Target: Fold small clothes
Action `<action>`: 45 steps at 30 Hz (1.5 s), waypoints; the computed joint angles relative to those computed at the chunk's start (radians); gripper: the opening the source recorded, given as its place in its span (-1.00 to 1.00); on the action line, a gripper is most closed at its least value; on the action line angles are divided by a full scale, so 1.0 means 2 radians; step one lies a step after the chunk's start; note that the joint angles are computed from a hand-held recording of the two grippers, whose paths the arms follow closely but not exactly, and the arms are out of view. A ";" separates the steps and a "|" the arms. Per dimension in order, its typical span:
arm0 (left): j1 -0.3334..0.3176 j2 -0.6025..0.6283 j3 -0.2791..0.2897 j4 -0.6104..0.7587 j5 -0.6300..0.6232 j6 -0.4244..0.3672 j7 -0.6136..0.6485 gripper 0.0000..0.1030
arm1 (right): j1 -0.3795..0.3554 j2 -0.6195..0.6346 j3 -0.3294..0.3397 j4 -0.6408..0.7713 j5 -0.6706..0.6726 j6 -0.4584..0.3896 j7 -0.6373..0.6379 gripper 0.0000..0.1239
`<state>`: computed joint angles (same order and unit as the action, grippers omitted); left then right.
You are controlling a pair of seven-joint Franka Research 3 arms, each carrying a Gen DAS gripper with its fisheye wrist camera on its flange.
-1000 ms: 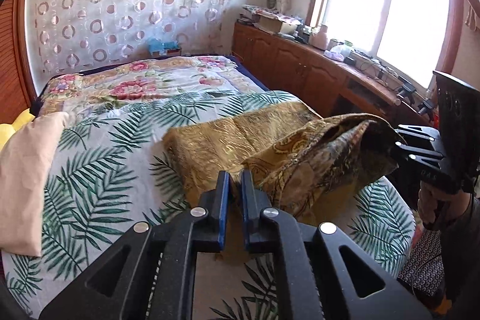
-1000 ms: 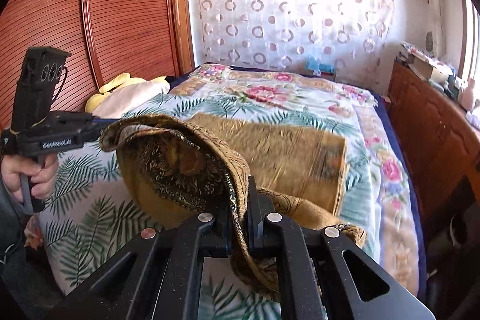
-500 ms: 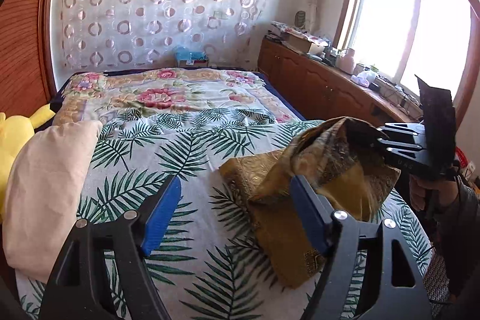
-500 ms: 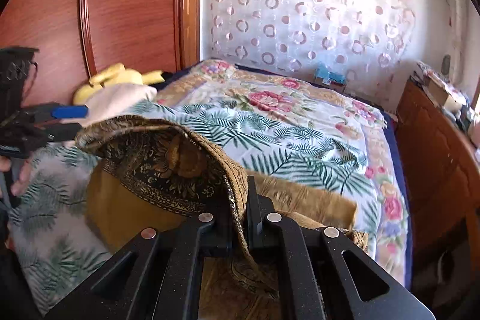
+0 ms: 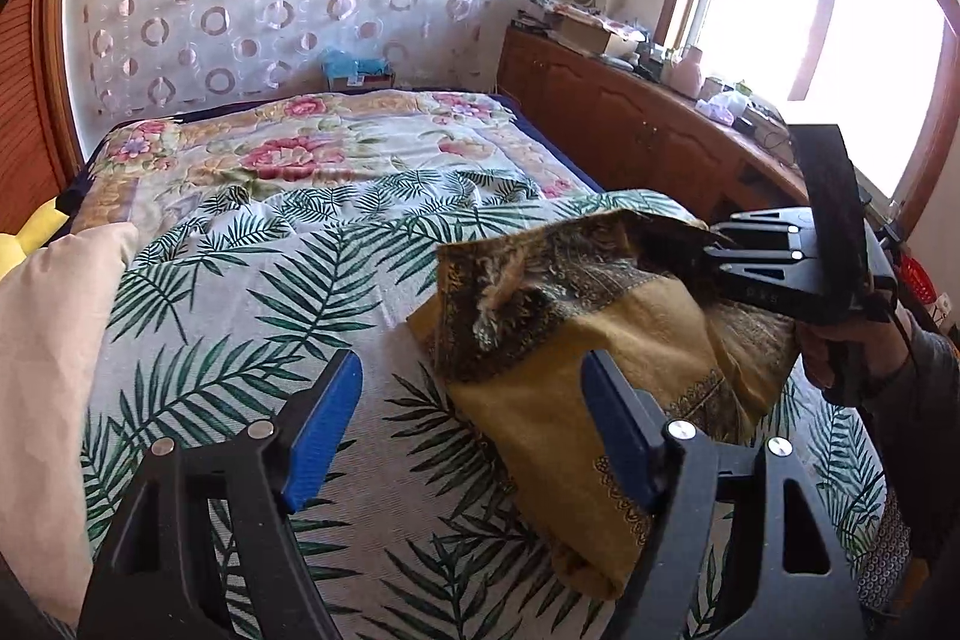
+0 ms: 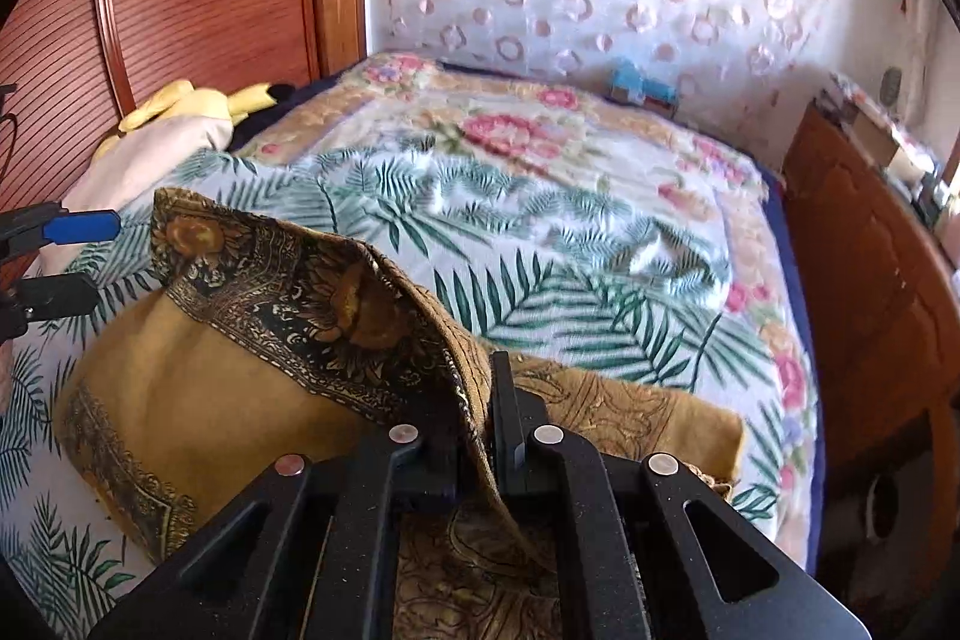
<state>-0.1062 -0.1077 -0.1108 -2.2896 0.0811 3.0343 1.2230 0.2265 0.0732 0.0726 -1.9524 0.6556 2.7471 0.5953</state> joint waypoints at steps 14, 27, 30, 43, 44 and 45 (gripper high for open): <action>0.025 0.049 -0.011 0.063 0.127 -0.076 -0.095 0.48 | -0.005 -0.134 -0.035 -0.113 0.064 0.039 -0.030 -0.27; 0.031 0.065 -0.012 0.072 0.078 -0.074 -0.059 0.48 | -0.020 -0.089 -0.036 -0.078 -0.066 0.007 0.132 0.01; 0.032 0.071 -0.019 0.075 -0.011 -0.069 0.016 0.22 | -0.021 -0.081 -0.039 -0.063 -0.062 -0.020 0.144 0.15; 0.034 0.094 -0.034 0.103 -0.140 -0.069 0.123 0.07 | -0.029 -0.075 -0.046 -0.044 0.036 -0.092 0.054 -0.05; 0.034 0.096 -0.033 0.105 -0.137 -0.069 0.122 0.07 | -0.030 -0.069 -0.047 -0.040 0.042 -0.094 0.048 -0.05; 0.034 0.099 -0.033 0.108 -0.132 -0.068 0.120 0.07 | -0.031 -0.069 -0.046 -0.040 0.041 -0.092 0.047 -0.05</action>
